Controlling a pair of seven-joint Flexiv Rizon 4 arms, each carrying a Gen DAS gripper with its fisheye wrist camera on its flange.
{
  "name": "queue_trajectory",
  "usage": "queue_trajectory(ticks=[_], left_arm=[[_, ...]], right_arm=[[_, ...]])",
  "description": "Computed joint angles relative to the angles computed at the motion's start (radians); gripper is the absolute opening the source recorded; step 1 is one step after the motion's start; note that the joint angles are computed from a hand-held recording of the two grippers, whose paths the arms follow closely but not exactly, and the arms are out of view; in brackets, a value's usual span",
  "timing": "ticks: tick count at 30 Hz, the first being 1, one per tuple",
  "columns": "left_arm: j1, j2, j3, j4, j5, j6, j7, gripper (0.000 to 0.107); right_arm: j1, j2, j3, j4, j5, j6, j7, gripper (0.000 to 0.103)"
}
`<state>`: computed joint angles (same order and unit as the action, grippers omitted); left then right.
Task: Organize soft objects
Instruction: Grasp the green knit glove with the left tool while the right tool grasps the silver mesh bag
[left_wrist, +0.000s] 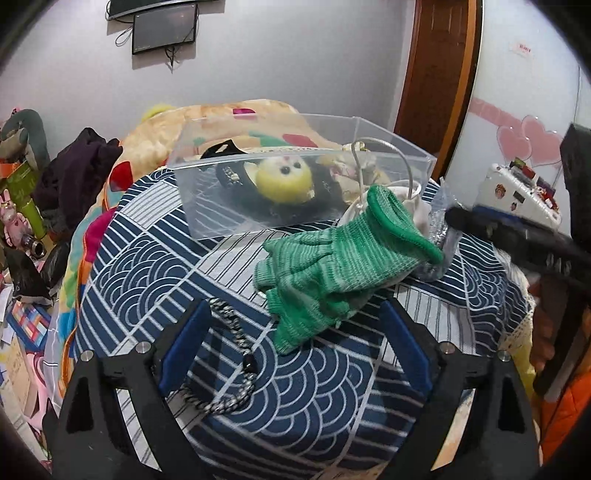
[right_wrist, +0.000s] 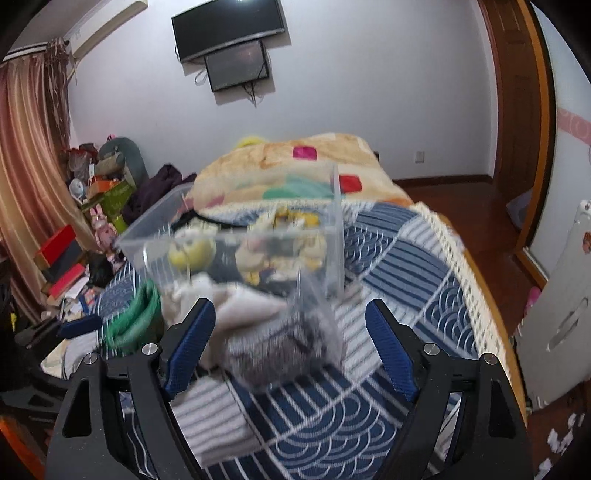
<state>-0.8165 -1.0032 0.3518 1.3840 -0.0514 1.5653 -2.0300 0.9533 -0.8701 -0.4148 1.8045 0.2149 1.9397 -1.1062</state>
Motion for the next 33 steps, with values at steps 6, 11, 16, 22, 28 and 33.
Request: queue_trajectory(ticks=[6,11,16,22,28,33], left_arm=[[-0.008,-0.034,0.032,-0.053,-0.014,-0.001,-0.045,0.089],[0.064,-0.035,-0.072,-0.066,-0.017,0.02,-0.004,0.062],[0.059,-0.043,-0.071,-0.069,-0.033,0.022,0.016,0.036],[0.046,-0.033,-0.053,-0.035,-0.062,0.062,0.017,0.026],[0.017,-0.011,-0.009,0.017,-0.116,0.128,0.027,0.026],[-0.007,0.011,0.017,0.065,-0.18,0.19,0.061,0.026]], right_arm=[[-0.078,-0.009,0.091,-0.009,-0.06,-0.031,0.014,0.081],[-0.108,-0.015,0.129,-0.011,-0.092,-0.01,0.015,0.07],[-0.126,-0.017,0.155,-0.017,-0.107,-0.001,0.0,0.047],[-0.074,-0.014,0.1,-0.001,-0.075,0.009,-0.026,0.03],[-0.024,-0.009,0.047,0.013,-0.021,0.024,-0.047,0.024],[0.023,0.001,0.001,0.03,0.027,0.053,-0.082,0.024]])
